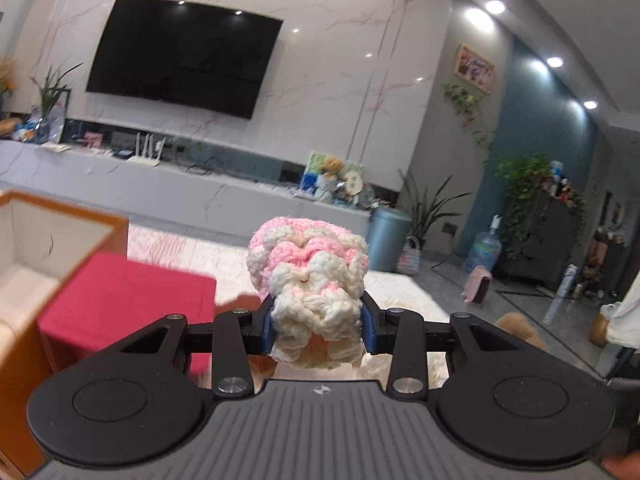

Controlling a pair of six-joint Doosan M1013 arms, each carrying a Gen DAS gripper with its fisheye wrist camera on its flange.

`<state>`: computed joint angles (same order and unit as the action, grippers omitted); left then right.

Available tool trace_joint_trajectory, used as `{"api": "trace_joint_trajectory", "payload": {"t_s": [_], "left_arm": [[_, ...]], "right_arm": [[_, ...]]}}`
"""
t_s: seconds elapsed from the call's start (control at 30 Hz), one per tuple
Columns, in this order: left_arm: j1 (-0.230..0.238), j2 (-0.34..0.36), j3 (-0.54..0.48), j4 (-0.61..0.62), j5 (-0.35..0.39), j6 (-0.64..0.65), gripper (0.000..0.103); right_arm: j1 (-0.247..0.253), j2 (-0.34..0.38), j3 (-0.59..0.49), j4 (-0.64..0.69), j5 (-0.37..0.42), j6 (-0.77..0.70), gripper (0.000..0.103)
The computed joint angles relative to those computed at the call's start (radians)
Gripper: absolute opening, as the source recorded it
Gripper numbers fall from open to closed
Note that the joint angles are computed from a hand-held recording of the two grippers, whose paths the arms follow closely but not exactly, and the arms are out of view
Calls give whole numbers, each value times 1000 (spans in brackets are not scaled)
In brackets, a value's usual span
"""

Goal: Organize soft objects
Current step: 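Carry the cake and the brown plush over the white box with both tools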

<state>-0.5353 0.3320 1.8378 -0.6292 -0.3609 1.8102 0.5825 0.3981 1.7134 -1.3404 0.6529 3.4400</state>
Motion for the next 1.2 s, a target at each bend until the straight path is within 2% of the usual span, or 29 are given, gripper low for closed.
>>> {"api": "trace_joint_trajectory", "payload": {"t_s": [0.07, 0.17, 0.3, 0.37, 0.5, 0.6, 0.67, 0.77, 0.87, 0.93, 0.97, 1.03, 1.1, 1.17, 1.2], "left_arm": [[13, -20, 16, 52, -22, -52, 45], [35, -51, 41, 96, -61, -80, 45], [60, -89, 82, 123, -127, -68, 45], [74, -108, 104, 147, -166, -50, 46], [97, -133, 148, 208, -287, -50, 46], [115, -144, 164, 217, -316, -28, 46], [129, -149, 162, 192, -282, -10, 46], [147, -156, 140, 41, -156, 89, 46], [171, -149, 130, -82, -119, 179, 46], [191, -143, 116, -235, -104, 264, 46], [204, -140, 113, -267, -95, 251, 46], [249, -138, 111, -212, -24, 149, 46], [283, -141, 109, -197, 43, 105, 46], [295, -143, 115, -232, 50, 100, 46], [302, -146, 120, -208, 49, 68, 46]], "right_arm": [[11, -16, 6, -38, 30, 49, 67], [37, -22, -10, -55, 95, 32, 67], [73, -21, -46, -80, 127, 12, 67], [88, -18, -68, -109, 119, 13, 67], [123, 9, -137, -138, 117, -28, 67], [154, 51, -209, -154, 154, -7, 67], [172, 75, -252, -165, 144, 0, 67], [197, 117, -325, -156, 121, -59, 67], [218, 156, -396, -116, 63, -160, 67], [223, 175, -435, -52, -9, -218, 67], [224, 185, -455, -11, -43, -249, 67], [228, 212, -505, 100, -82, -371, 67], [241, 244, -558, 198, -72, -499, 68], [251, 275, -608, 307, -67, -644, 68], [254, 288, -627, 366, -76, -718, 68]]}}
